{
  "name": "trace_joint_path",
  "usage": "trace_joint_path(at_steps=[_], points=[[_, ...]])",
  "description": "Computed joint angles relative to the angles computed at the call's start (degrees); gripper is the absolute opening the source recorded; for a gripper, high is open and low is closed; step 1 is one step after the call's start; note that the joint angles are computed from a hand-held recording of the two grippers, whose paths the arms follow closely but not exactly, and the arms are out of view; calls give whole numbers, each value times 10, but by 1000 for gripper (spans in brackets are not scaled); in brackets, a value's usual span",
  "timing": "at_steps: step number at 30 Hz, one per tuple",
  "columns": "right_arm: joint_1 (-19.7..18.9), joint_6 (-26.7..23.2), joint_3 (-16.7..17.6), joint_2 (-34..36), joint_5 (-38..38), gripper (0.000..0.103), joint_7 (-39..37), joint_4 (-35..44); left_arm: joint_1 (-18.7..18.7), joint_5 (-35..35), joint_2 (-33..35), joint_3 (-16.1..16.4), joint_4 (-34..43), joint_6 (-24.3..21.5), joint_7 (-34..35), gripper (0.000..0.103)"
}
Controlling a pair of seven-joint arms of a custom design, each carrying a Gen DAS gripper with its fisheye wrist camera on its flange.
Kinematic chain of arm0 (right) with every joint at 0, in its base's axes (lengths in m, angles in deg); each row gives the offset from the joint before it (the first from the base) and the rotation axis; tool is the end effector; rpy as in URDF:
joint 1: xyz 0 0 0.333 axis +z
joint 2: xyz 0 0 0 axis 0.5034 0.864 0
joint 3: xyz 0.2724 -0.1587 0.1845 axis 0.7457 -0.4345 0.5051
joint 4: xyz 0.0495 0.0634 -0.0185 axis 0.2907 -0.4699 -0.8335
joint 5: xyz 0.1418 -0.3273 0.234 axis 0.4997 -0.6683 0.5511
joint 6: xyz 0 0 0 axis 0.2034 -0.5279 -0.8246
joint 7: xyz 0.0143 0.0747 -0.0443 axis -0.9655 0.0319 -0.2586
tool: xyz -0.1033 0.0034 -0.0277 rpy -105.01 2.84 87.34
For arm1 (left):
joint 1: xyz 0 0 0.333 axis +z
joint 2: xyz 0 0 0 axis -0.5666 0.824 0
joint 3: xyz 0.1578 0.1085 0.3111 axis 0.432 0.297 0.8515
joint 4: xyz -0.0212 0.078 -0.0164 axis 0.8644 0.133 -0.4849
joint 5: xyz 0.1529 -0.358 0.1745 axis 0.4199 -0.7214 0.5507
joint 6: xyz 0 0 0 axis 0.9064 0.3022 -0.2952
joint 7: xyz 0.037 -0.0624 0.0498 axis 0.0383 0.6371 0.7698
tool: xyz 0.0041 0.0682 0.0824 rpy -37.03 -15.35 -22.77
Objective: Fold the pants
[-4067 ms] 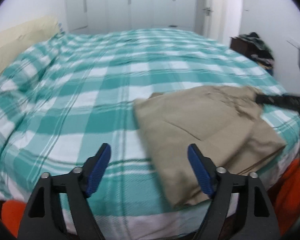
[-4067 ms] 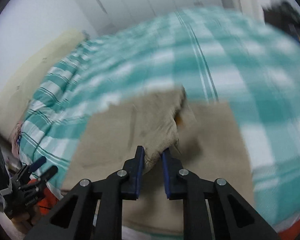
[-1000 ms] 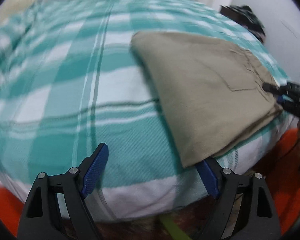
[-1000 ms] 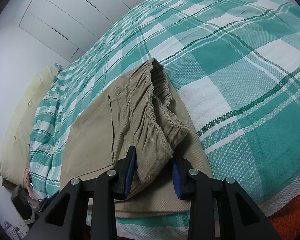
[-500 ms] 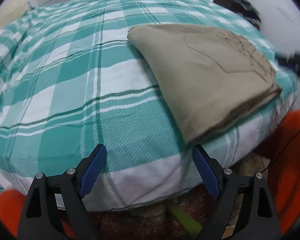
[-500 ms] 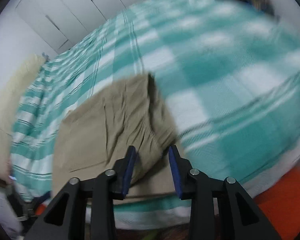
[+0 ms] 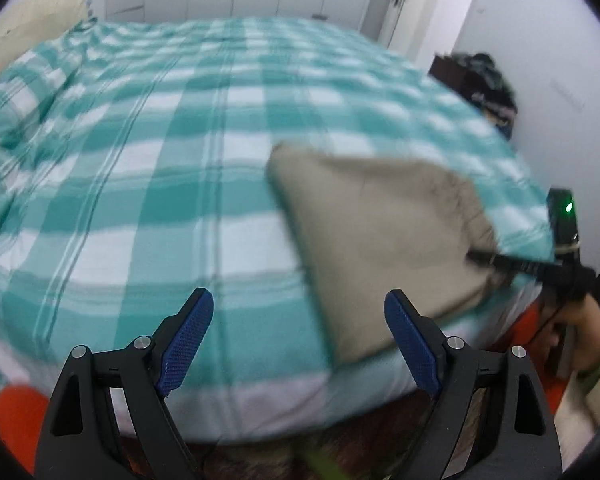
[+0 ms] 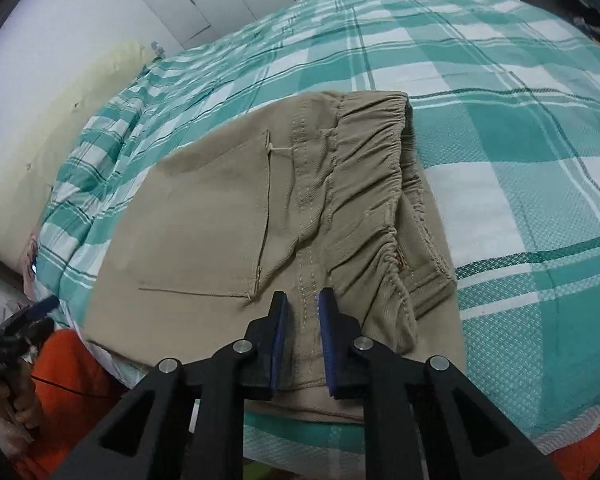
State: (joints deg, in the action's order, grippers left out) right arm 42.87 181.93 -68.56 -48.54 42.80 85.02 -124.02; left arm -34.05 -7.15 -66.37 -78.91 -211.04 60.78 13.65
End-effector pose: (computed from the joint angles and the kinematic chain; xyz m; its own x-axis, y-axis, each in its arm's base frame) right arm 0.6420 0.2290 0.4979 0.5526 -0.7431 -0.3774 -0.8129 -0.3804 -0.4411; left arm 0.4060 -0.0918 0.5618 0.3148 -0.9325 0.1769 -0.7185 -0.3559 -0.5975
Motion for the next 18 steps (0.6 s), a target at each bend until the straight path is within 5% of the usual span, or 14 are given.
trace_joint_path(at_steps=[4, 8, 11, 14, 18], points=[[13, -54, -4, 21, -69, 17, 75, 80, 9, 49, 88, -25, 51, 30, 24, 89], [27, -5, 9, 61, -95, 18, 51, 176, -5, 90, 169, -40, 87, -28, 31, 81], [34, -5, 19, 121, -111, 18, 42, 247, -9, 123, 165, -39, 75, -20, -11, 82], [65, -55, -11, 183, -210, 19, 104, 299, -27, 98, 166, -17, 84, -36, 5, 84], [35, -33, 13, 171, -176, 19, 114, 262, -28, 99, 166, -16, 83, -41, -7, 85]])
